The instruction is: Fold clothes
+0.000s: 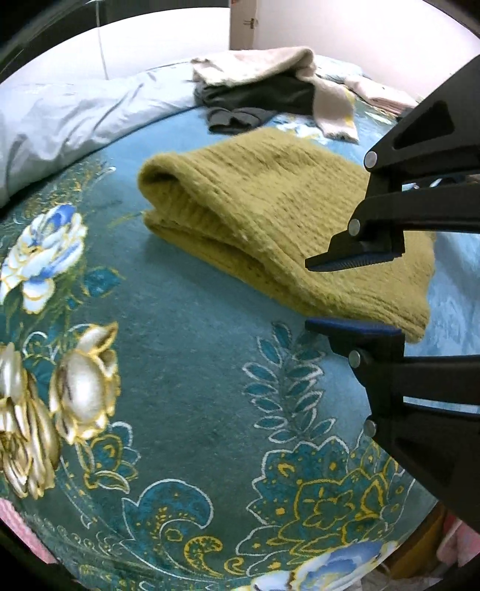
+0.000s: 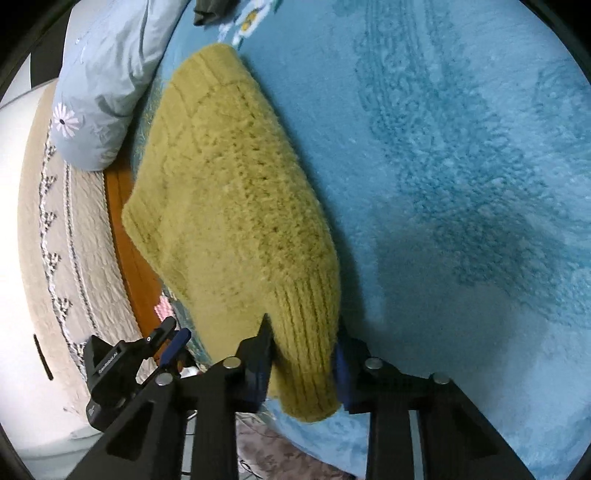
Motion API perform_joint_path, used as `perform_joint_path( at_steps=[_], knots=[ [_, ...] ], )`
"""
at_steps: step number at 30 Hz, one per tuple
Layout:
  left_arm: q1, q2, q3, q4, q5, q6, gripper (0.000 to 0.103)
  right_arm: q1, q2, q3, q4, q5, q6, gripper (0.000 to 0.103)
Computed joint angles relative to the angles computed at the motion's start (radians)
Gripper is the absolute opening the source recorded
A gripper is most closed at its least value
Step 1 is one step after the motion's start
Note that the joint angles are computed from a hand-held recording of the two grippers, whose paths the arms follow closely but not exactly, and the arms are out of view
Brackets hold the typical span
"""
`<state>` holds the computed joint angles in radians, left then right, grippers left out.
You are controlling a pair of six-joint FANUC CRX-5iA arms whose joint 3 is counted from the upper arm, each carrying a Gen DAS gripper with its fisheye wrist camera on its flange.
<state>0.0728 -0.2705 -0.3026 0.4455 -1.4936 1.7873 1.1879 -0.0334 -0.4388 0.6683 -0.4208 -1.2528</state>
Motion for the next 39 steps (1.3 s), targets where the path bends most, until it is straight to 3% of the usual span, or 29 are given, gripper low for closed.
perform_joint_path(
  at_steps=[3, 7, 13, 18, 21, 26, 33, 39],
  knots=[
    [-0.004, 0.003, 0.014, 0.011, 0.021, 0.022, 0.025, -0.005, -0.039, 0.006, -0.073, -0.025, 0.105, 0.027],
    [-0.016, -0.004, 0.015, 0.027, 0.036, 0.021, 0.025, -0.033, -0.125, 0.066, -0.326, -0.202, 0.463, 0.026],
    [-0.143, 0.079, 0.048, 0.061, 0.132, 0.056, 0.026, -0.21, -0.193, 0.22, -0.637, -0.573, 1.008, 0.026],
    [-0.189, 0.126, 0.034, 0.154, 0.162, -0.004, 0.039, -0.371, -0.173, 0.299, -0.774, -0.738, 1.261, 0.026],
    [-0.219, 0.206, 0.058, 0.209, 0.108, -0.138, 0.048, -0.403, -0.157, 0.313, -0.815, -0.757, 1.308, 0.026],
    [-0.277, 0.32, 0.078, 0.264, 0.09, -0.197, 0.057, -0.391, -0.163, 0.311, -0.803, -0.775, 1.3, 0.033],
    [-0.309, 0.422, 0.077, 0.346, 0.064, -0.252, 0.067, -0.245, -0.271, 0.232, -0.608, -0.795, 1.048, 0.033],
    [-0.341, 0.496, 0.127, 0.346, 0.015, -0.301, 0.068, -0.099, -0.348, 0.165, -0.521, -0.822, 0.822, 0.033]
  ],
)
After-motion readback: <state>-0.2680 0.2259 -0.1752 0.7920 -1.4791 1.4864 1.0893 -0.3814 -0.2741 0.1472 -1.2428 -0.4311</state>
